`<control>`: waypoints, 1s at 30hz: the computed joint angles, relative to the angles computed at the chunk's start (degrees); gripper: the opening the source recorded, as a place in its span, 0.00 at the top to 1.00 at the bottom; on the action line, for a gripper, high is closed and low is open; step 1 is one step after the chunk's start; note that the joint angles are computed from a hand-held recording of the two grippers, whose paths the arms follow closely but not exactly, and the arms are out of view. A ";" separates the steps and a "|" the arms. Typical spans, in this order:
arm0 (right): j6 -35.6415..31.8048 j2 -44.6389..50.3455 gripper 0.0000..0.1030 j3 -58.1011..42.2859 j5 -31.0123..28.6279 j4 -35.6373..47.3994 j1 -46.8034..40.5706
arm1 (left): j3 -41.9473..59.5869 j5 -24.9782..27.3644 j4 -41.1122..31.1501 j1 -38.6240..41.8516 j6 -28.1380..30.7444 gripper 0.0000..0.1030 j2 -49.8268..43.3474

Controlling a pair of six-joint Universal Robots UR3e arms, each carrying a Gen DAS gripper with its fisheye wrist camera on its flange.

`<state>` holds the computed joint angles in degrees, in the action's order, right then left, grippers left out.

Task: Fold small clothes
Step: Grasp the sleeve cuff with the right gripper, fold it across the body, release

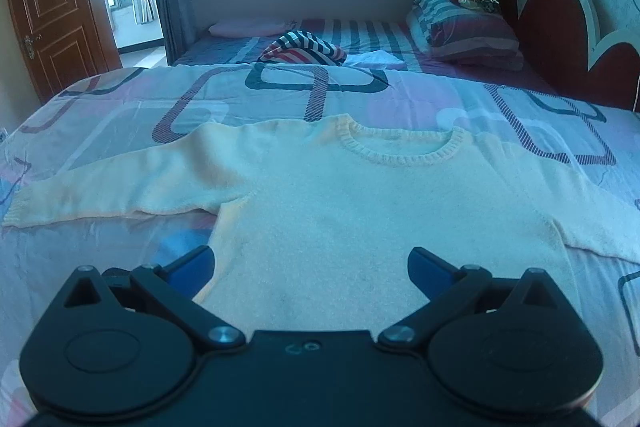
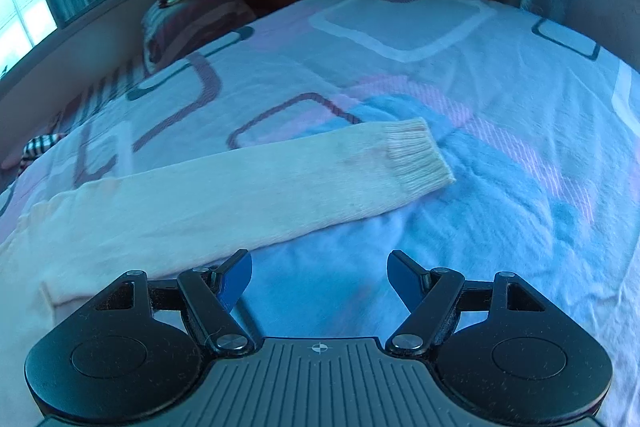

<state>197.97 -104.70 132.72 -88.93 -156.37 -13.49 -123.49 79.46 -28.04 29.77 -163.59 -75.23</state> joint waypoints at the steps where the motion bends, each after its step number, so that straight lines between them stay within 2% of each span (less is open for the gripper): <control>1: -0.07 0.67 0.27 0.41 1.33 -0.72 -1.76 | 0.03 0.62 0.50 -0.50 -0.10 0.01 -0.33; 5: 0.79 4.81 0.28 0.45 1.58 -5.05 -4.80 | 0.48 2.31 1.43 -1.82 -0.24 0.01 -1.34; 7: 1.14 7.56 0.35 -0.44 0.54 -7.64 -4.89 | 0.99 2.84 1.31 -2.11 -0.28 0.02 -1.90; 9: 1.47 9.69 0.47 -1.73 -0.60 -8.91 -4.83 | 1.49 3.32 1.15 -2.46 -0.46 0.03 -2.37; 10: 1.57 10.63 0.48 -2.26 -0.49 -9.61 -4.87 | 1.72 3.37 1.35 -2.52 -0.53 0.03 -2.78; 11: 1.68 11.12 0.53 -2.60 -0.18 -9.97 -5.06 | 1.83 3.60 1.29 -2.76 -0.67 0.04 -2.85; 12: 1.66 11.46 0.73 -2.76 0.20 -10.57 -5.24 | 1.94 3.48 1.30 -2.76 -0.66 0.05 -3.01; 14: 1.21 11.81 0.96 -2.36 2.42 -12.17 -6.12 | 2.22 3.07 1.05 -2.67 -0.59 0.06 -3.33; 21: 1.29 13.04 0.98 -3.11 4.30 -17.15 -5.24 | 2.71 -0.90 -0.24 -0.27 1.98 0.11 -3.90; 25: -0.71 14.31 0.98 -9.14 3.84 -17.81 1.21 | 4.72 -3.84 -3.67 1.73 2.68 0.17 -4.71; 30: 0.42 21.20 0.98 -21.48 3.51 -17.06 13.31 | 6.34 -5.07 -4.28 3.32 3.62 0.17 -5.05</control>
<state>198.39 -83.49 111.23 -85.42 -173.43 -0.17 -117.15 74.39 -32.31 33.09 -159.97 -80.28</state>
